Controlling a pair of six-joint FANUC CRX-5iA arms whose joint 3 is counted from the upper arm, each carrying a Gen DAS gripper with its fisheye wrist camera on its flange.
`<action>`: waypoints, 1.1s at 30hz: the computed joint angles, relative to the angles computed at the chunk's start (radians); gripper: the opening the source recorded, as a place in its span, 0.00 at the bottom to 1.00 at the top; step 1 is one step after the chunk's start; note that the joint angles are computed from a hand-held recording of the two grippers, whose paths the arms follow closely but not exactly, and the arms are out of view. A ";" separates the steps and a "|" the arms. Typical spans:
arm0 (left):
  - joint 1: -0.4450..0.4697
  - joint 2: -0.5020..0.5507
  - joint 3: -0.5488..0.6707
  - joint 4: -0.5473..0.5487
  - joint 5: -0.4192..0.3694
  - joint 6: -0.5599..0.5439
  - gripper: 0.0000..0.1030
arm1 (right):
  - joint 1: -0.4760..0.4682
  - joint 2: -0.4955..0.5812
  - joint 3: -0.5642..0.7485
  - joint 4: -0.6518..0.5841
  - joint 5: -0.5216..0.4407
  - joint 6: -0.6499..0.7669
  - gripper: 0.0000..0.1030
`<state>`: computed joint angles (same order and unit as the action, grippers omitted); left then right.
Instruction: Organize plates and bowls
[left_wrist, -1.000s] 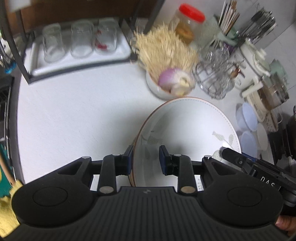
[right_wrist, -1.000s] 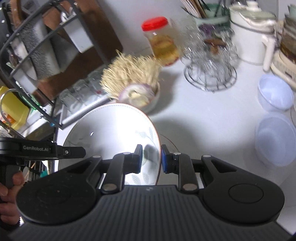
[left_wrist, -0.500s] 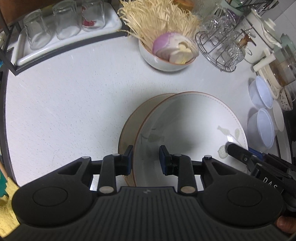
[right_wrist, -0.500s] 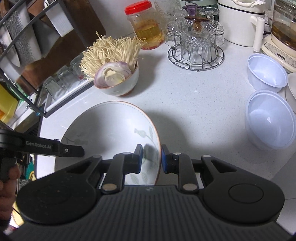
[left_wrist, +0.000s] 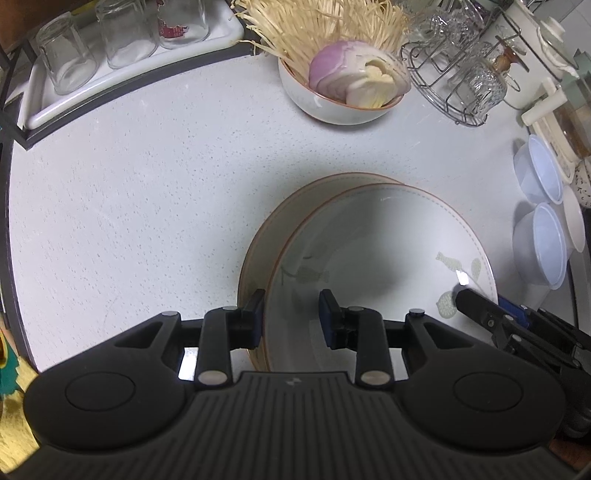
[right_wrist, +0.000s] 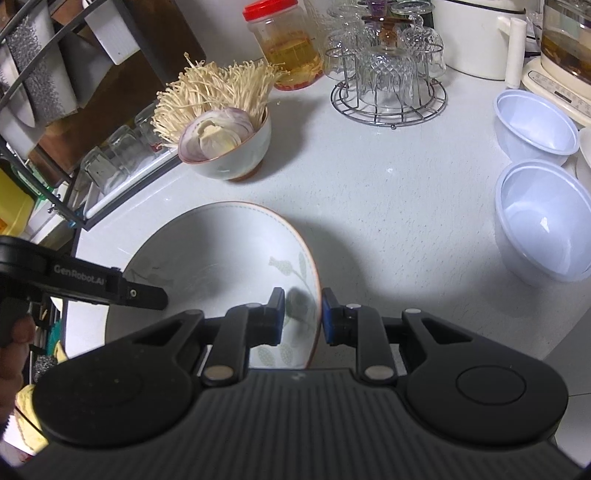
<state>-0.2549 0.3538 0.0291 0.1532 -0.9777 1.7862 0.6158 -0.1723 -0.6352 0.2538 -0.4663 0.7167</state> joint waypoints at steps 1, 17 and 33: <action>-0.001 0.004 0.005 -0.003 -0.003 0.002 0.33 | 0.000 0.000 -0.004 0.004 0.005 -0.001 0.23; 0.005 0.011 0.028 -0.009 -0.016 0.065 0.33 | -0.016 0.018 0.001 -0.024 0.034 0.063 0.17; 0.053 -0.070 -0.115 0.121 0.041 0.084 0.33 | -0.030 0.048 0.058 -0.131 -0.004 0.255 0.16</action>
<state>-0.2015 0.2835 -0.0861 0.2739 -0.9367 1.8704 0.5856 -0.1242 -0.5771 0.1230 -0.4703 0.9718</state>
